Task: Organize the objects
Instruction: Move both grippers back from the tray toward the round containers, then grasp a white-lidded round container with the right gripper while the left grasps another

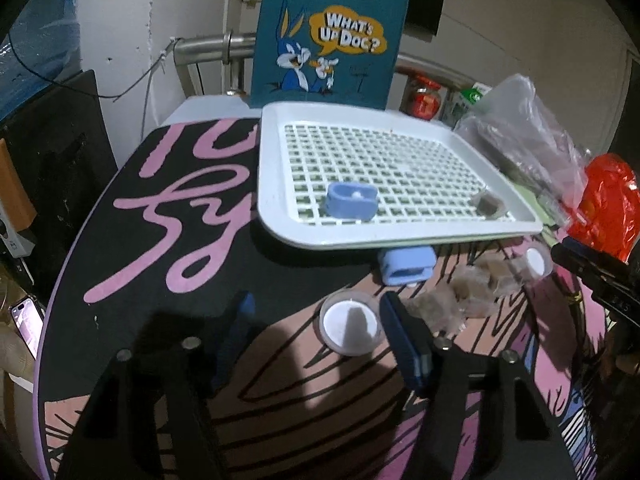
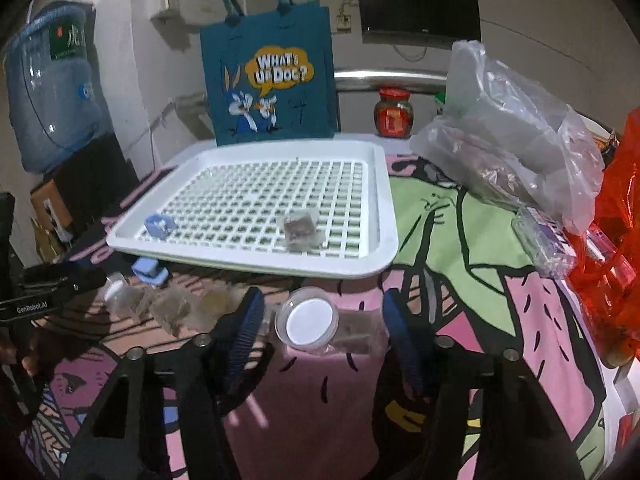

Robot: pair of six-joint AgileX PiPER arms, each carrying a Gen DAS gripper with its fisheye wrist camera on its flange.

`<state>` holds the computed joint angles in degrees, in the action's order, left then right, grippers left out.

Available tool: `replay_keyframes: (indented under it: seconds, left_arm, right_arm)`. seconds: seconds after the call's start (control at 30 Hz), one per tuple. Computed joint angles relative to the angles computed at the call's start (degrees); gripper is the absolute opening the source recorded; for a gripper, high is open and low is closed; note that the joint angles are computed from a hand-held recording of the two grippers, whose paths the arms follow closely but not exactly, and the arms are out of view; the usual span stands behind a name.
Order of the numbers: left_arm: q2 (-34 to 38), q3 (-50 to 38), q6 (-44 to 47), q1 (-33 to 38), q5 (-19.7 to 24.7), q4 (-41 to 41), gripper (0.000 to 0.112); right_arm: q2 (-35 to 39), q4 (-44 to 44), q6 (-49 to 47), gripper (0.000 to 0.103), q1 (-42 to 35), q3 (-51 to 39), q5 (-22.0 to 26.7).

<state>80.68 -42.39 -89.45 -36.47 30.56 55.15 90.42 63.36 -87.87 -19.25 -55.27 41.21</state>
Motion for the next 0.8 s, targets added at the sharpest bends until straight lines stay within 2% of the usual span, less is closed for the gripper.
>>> replay_keyframes:
  seconds: [0.23, 0.3, 0.33, 0.4, 0.47, 0.53, 0.63, 0.8]
  left_arm:
    - [1.3, -0.7, 5.9, 2.2, -2.6, -5.5, 0.041]
    - [1.9, -1.1, 8.6, 3.0, -3.4, -7.9, 0.037]
    - [1.8, -1.1, 8.3, 2.9, -3.5, -7.6, 0.033]
    - [2.1, -1.3, 9.7, 2.9, -4.1, -8.4, 0.024]
    - [2.3, -1.3, 11.1, 3.3, -5.0, -9.5, 0.01]
    - [2.2, -1.1, 12.1, 3.9, -6.1, -10.4, 0.006]
    - [1.3, -0.1, 11.4, 4.2, -7.6, -9.9, 0.005]
    - [-1.5, 2.3, 0.6, 2.1, -6.3, -0.3, 0.005]
  right_arm:
    - [2.0, -4.8, 5.3, 0.032, 1.5, -1.6, -1.1]
    - [2.5, -6.2, 6.9, 0.023, 2.0, -2.2, -1.1]
    - [2.8, -7.1, 7.8, 0.021, 2.3, -2.5, -1.3]
    - [3.0, -8.2, 9.1, 0.011, 2.7, -2.8, -1.8]
    - [2.9, -8.5, 9.4, 0.005, 2.9, -2.7, -1.9]
    - [2.9, -8.0, 8.7, 0.004, 2.6, -2.7, -1.2]
    - [2.0, -4.2, 4.6, 0.004, 1.1, -1.6, 0.4]
    - [0.3, 1.0, -1.2, 0.004, -1.2, 0.5, 4.0]
